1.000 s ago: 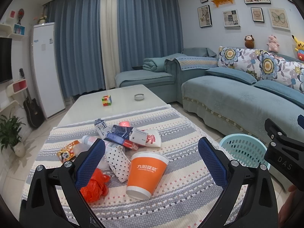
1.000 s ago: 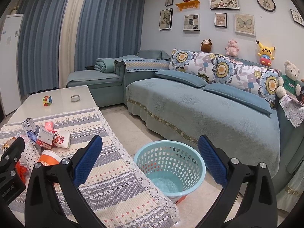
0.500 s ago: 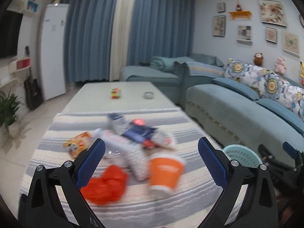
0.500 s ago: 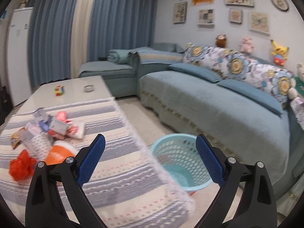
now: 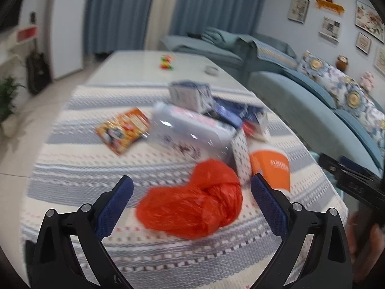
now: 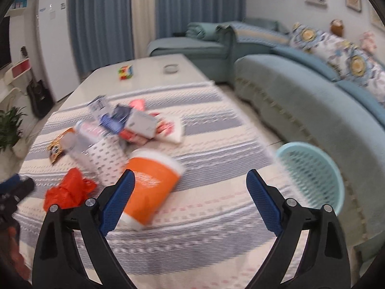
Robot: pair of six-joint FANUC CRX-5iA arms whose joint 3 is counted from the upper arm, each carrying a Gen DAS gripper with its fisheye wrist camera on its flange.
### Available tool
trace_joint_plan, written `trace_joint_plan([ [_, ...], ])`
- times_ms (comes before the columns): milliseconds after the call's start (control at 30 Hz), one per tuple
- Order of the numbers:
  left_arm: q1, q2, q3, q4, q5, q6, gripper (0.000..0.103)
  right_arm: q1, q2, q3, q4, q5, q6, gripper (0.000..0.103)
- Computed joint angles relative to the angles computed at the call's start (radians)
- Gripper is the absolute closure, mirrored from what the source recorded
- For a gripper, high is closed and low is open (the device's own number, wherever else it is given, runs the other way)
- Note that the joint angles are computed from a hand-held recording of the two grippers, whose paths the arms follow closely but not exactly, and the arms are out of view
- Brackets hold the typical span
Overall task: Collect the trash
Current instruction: 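Grasp the red plastic bag with the left tool while the right tool grasps the orange cup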
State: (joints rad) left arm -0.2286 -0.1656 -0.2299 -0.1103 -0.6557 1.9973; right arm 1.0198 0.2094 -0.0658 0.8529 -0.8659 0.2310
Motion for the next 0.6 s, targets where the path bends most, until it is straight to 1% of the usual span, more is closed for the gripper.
trace_joint_plan([
  [67,0.010,0.032,0.001,0.048,-0.002,-0.064,0.009,-0.001,0.033,0.034,-0.045,0.021,0.029,0.014],
  [133,0.007,0.066,0.018,0.056,-0.017,-0.081,0.009,-0.002,0.057,0.060,-0.081,0.042,0.052,0.014],
  [233,0.017,0.107,0.022,0.110,-0.018,-0.134,0.014,-0.002,0.089,0.094,-0.122,0.049,0.091,0.014],
  [300,0.018,0.129,0.027,0.135,-0.020,-0.156,0.020,-0.005,0.104,0.115,-0.165,0.057,0.114,0.014],
  [433,0.020,0.147,0.020,0.170,0.005,-0.198,0.029,-0.018,0.125,0.154,-0.263,0.069,0.166,0.014],
  [500,0.024,0.146,0.001,0.206,0.026,-0.238,0.038,-0.024,0.133,0.170,-0.300,0.067,0.181,0.015],
  [533,0.022,0.146,0.000,0.203,0.030,-0.238,0.038,-0.030,0.139,0.181,-0.334,0.067,0.198,0.017],
  [567,0.019,0.145,0.000,0.194,0.034,-0.234,0.040,-0.035,0.144,0.192,-0.362,0.067,0.215,0.025],
  [600,0.016,0.143,0.000,0.189,0.034,-0.229,0.043,-0.039,0.149,0.202,-0.388,0.066,0.232,0.027],
])
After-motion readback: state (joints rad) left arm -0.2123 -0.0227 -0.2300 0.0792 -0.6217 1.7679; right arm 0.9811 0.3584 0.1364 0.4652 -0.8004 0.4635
